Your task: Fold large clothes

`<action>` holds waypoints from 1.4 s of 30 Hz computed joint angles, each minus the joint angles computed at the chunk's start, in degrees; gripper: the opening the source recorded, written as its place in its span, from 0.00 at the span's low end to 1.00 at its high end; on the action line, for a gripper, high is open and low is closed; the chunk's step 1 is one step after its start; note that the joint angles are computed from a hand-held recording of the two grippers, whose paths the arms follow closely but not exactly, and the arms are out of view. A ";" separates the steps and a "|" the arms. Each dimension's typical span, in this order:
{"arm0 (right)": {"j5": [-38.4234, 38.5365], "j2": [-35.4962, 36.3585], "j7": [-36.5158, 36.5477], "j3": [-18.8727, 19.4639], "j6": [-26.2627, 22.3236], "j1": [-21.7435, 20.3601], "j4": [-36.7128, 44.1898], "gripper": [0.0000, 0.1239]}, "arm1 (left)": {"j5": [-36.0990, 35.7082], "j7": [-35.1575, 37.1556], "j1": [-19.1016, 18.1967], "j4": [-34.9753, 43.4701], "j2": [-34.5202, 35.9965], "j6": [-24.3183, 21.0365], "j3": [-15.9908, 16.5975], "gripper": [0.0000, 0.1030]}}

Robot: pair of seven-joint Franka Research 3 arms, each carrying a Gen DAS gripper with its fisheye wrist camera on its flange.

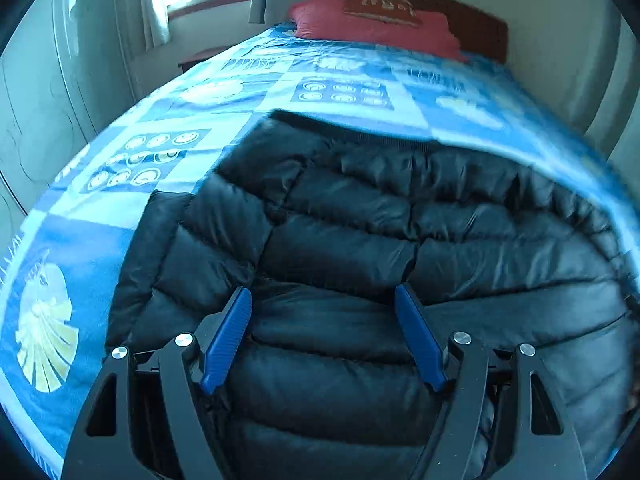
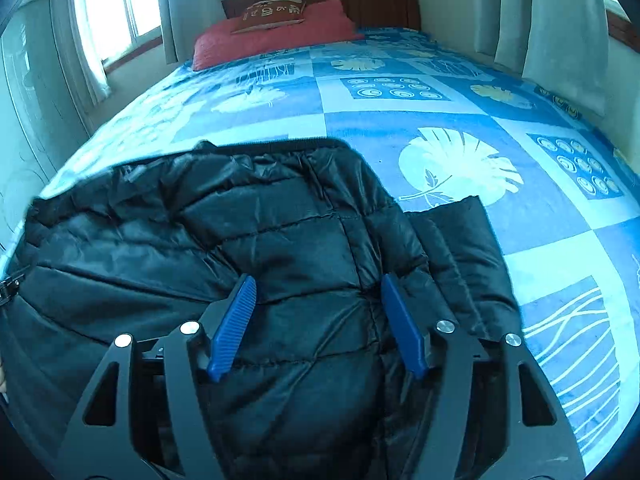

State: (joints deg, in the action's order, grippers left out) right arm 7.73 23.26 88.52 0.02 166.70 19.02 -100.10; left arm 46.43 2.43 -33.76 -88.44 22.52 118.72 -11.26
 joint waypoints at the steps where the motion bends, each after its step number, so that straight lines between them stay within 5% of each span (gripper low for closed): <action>1: 0.33 -0.04 -0.13 0.24 -0.20 -0.21 0.17 0.54 | -0.10 0.61 -0.22 0.85 0.50 -1.14 -0.01 0.72; 6: 6.84 -9.03 -5.12 3.71 -0.10 -4.57 -7.95 0.56 | -1.82 -3.32 0.86 -7.28 -7.78 2.78 -1.42 0.71; 11: 6.18 -20.99 -3.44 1.29 3.20 -5.21 -22.60 0.61 | 0.35 -19.76 0.26 -20.75 -20.65 -1.20 -5.86 0.73; 13: 13.87 -24.39 -8.24 1.63 1.62 -6.20 -27.20 0.61 | -1.73 -28.78 0.32 -27.06 -25.85 -2.69 -8.48 0.74; 17: 24.30 -26.18 -13.46 1.03 -1.15 -6.16 -30.96 0.61 | -4.89 -39.47 2.00 -36.30 -31.57 4.99 -11.44 0.74; 22: 33.30 -25.11 -16.39 1.42 -2.32 -5.67 -31.05 0.61 | -0.52 -47.74 5.35 -41.62 -32.45 18.10 -12.52 0.74; 23: 33.73 -25.18 -16.32 1.66 -1.66 -5.60 -31.36 0.60 | 0.01 -48.21 5.90 -41.55 -32.27 18.46 -12.64 0.74; 27: 43.39 -25.93 -22.94 1.93 -2.54 -4.67 -31.69 0.30 | 4.08 -52.10 7.04 -40.39 -30.27 19.41 -13.25 0.44; 30: 46.19 -27.39 -25.13 1.93 -2.41 -4.15 -32.35 0.18 | 4.29 -50.87 6.29 -38.55 -29.42 16.83 -13.53 0.32; 38: 48.37 -32.88 -26.00 1.15 -1.30 -2.57 -36.77 0.12 | 0.86 -45.40 3.87 -36.00 -29.74 11.45 -13.89 0.23; 42: 47.95 -37.22 -25.92 0.19 -1.59 -1.77 -40.95 0.12 | -0.19 -45.43 3.43 -37.84 -31.66 12.34 -14.11 0.23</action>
State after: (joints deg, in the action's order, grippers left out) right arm 55.68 -13.96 62.60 0.21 165.12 17.24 -141.05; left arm 46.24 -43.01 -30.34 -126.29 -9.14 131.06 -25.37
